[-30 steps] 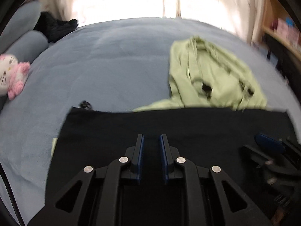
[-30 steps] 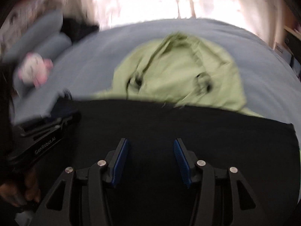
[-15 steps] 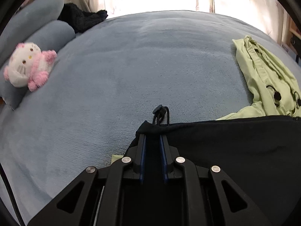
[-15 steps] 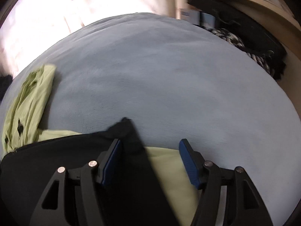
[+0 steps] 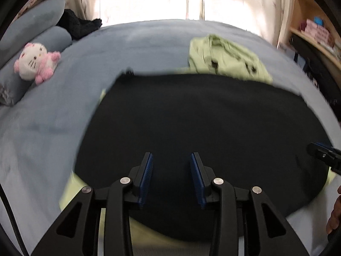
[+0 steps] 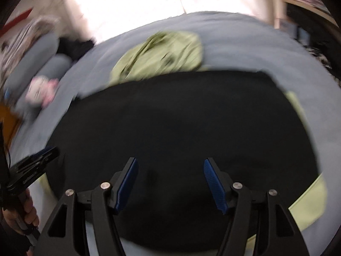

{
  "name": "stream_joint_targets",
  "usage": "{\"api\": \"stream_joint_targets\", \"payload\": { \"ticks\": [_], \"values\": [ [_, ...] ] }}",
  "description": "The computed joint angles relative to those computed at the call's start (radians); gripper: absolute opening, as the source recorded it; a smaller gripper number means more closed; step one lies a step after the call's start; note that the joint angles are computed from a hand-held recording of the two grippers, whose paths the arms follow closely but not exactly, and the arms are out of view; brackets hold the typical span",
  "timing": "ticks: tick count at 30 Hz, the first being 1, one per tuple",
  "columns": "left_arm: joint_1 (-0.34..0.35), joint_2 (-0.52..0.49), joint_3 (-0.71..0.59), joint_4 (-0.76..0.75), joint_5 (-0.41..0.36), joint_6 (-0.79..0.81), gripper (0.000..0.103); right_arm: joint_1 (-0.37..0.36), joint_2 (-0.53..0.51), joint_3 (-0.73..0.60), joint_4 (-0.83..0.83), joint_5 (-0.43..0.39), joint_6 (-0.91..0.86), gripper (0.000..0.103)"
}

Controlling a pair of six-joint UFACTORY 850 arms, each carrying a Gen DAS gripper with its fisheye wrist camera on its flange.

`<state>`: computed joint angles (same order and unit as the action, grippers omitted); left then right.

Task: Fold large clothes
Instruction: 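Lower the hem onto the jacket and open both grippers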

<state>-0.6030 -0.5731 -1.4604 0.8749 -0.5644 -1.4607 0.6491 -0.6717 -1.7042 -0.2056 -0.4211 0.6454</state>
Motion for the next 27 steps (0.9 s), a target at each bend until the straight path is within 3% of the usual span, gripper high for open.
{"api": "stream_joint_targets", "payload": {
  "ticks": [2, 4, 7, 8, 9, 10, 11, 12, 14, 16, 19, 27],
  "values": [
    [-0.016, -0.012, 0.010, -0.015, -0.070, -0.011, 0.035, 0.009, 0.005, 0.036, -0.019, -0.029, 0.012, 0.061],
    [-0.024, 0.000, 0.045, 0.040, -0.133, -0.077, 0.035, 0.017, 0.051, 0.117, -0.158, 0.001, 0.136, 0.060],
    [-0.010, 0.045, 0.103, 0.057, -0.136, -0.106, 0.034, 0.008, 0.107, 0.191, -0.460, -0.176, 0.398, 0.062],
    [-0.008, 0.054, 0.115, 0.062, -0.159, -0.112, 0.035, -0.004, 0.130, 0.230, -0.511, -0.189, 0.472, 0.062],
    [-0.008, 0.049, 0.108, 0.057, -0.205, -0.105, 0.035, -0.032, 0.159, 0.278, -0.520, -0.197, 0.520, 0.061],
    [-0.003, 0.051, 0.116, 0.063, -0.224, -0.108, 0.043, -0.059, 0.187, 0.318, -0.509, -0.189, 0.548, 0.062],
    [0.005, 0.068, 0.141, 0.066, -0.201, -0.128, 0.050, -0.080, 0.203, 0.341, -0.499, -0.197, 0.575, 0.063],
    [0.013, 0.086, 0.168, 0.070, -0.168, -0.153, 0.051, -0.101, 0.218, 0.365, -0.478, -0.184, 0.586, 0.064],
    [0.024, 0.111, 0.200, 0.068, -0.118, -0.172, 0.051, -0.142, 0.261, 0.424, -0.389, -0.098, 0.560, 0.064],
    [0.020, 0.115, 0.203, 0.068, -0.122, -0.176, 0.051, -0.137, 0.264, 0.425, -0.404, -0.109, 0.571, 0.064],
    [0.022, 0.109, 0.191, 0.056, -0.140, -0.153, 0.051, -0.097, 0.221, 0.371, -0.486, -0.202, 0.599, 0.064],
    [0.018, 0.127, 0.160, -0.041, -0.168, -0.042, 0.051, -0.069, 0.229, 0.352, -0.500, -0.249, 0.617, 0.065]
  ]
}}
